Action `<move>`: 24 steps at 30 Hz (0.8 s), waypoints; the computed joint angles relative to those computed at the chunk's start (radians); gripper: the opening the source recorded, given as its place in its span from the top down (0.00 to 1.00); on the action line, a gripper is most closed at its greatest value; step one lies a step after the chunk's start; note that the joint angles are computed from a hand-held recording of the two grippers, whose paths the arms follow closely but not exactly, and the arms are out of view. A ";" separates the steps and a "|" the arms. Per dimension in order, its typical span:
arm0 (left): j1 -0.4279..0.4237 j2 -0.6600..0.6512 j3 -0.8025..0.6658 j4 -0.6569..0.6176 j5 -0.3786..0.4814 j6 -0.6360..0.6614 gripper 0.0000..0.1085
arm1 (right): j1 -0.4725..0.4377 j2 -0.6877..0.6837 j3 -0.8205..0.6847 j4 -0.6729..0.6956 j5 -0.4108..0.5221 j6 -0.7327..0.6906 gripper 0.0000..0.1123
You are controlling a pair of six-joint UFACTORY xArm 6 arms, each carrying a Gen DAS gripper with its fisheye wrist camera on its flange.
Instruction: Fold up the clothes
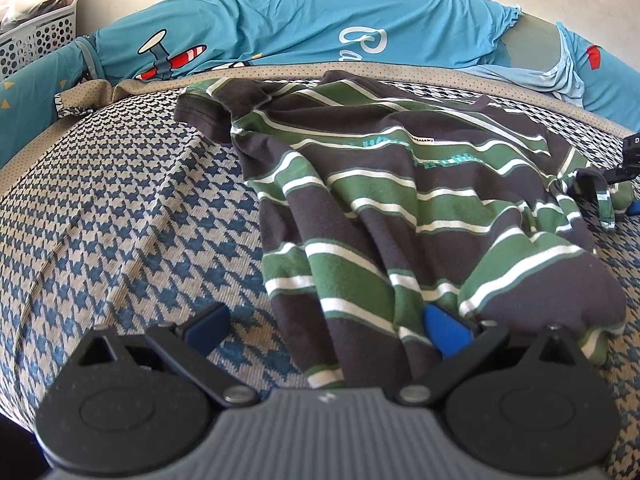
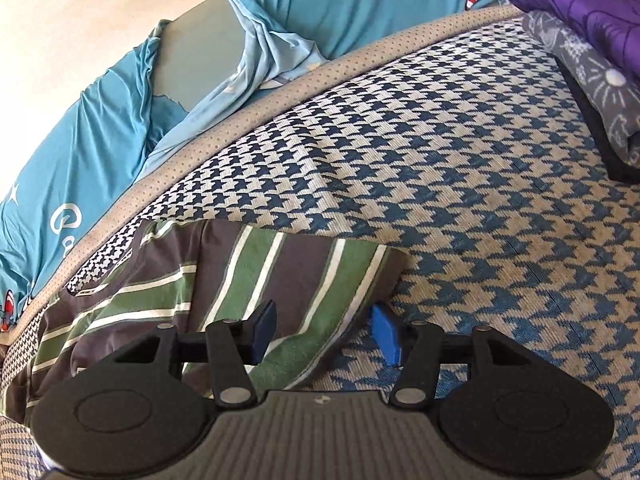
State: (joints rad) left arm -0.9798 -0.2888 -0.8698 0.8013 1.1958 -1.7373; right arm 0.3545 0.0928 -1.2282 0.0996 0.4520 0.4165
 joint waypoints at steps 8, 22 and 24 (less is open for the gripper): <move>0.003 0.007 -0.001 0.006 -0.018 -0.004 0.05 | 0.010 0.036 -0.023 -0.151 -0.033 0.013 0.87; 0.014 0.007 0.028 0.100 -0.230 0.010 0.05 | -0.069 0.009 -0.022 -0.594 -0.193 0.353 0.96; 0.014 0.013 0.030 0.111 -0.253 0.013 0.05 | -0.084 0.015 -0.039 -0.699 -0.186 0.437 0.96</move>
